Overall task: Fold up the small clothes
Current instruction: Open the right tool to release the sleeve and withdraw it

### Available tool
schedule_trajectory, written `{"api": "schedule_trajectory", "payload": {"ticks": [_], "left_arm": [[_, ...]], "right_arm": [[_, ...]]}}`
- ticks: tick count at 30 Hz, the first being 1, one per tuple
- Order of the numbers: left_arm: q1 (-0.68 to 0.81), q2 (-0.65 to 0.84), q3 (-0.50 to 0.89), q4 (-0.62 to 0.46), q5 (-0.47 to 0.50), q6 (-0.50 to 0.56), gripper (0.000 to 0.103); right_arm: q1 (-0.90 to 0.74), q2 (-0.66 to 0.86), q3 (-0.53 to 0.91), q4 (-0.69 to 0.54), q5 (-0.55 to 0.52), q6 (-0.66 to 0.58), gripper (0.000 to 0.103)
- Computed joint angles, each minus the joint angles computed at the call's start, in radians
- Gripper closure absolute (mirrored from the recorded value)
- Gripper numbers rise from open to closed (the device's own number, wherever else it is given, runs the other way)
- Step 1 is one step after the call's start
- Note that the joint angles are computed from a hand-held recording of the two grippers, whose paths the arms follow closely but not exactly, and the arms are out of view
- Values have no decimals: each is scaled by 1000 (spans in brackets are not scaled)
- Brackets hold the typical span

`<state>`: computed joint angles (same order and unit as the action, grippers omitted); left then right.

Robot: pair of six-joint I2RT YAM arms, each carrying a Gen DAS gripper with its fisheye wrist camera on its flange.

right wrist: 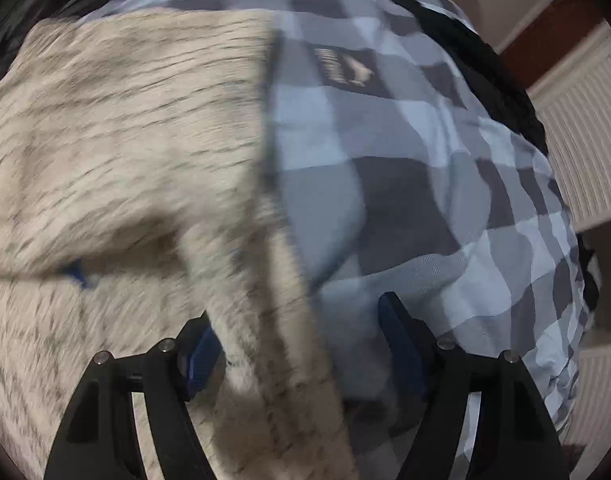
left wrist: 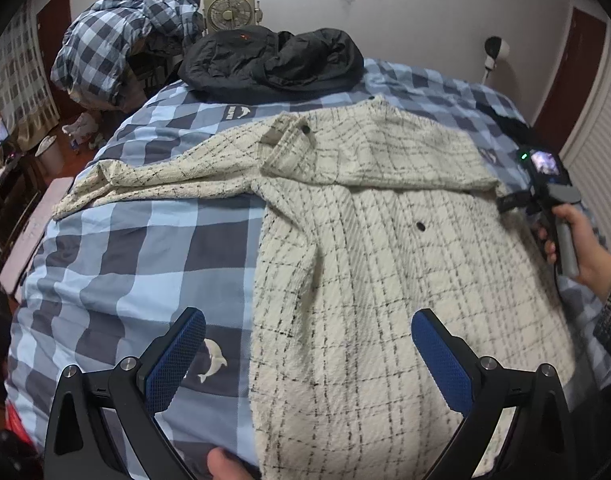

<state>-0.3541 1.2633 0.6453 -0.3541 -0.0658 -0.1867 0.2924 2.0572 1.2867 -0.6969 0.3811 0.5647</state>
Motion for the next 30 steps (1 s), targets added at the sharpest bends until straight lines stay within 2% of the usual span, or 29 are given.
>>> {"api": "schedule_trajectory", "payload": {"ticks": [1, 3, 5, 9, 11, 16, 18, 22, 26, 28, 30], "left_arm": [[0, 6, 3, -1, 0, 1, 0], [1, 12, 7, -1, 4, 0, 0], [0, 9, 10, 0, 7, -2, 0], [-4, -11, 3, 2, -3, 1, 0], [1, -17, -2, -1, 0, 3, 0], [26, -40, -15, -6, 17, 7, 0], [28, -48, -24, -1, 7, 10, 0], [30, -25, -24, 7, -7, 13, 0], [39, -5, -22, 18, -22, 15, 0], [46, 1, -23, 20, -30, 16, 0], [61, 10, -22, 19, -25, 18, 0]], "right_arm": [[-29, -26, -32, 24, -21, 22, 23], [-76, -57, -77, 63, -57, 62, 16], [-100, -73, -107, 89, -86, 76, 16], [-90, -152, -120, 36, -101, 79, 16], [-57, -213, -131, -3, -74, 85, 15], [130, -323, -104, -217, 87, 143, 15], [205, -391, -116, -263, 82, 187, 15], [286, -571, -158, -276, -23, 203, 15], [487, -623, -50, -379, 4, 293, 15], [574, -657, -53, -355, 4, 320, 14], [629, -690, -123, -246, -46, 331, 7]]}}
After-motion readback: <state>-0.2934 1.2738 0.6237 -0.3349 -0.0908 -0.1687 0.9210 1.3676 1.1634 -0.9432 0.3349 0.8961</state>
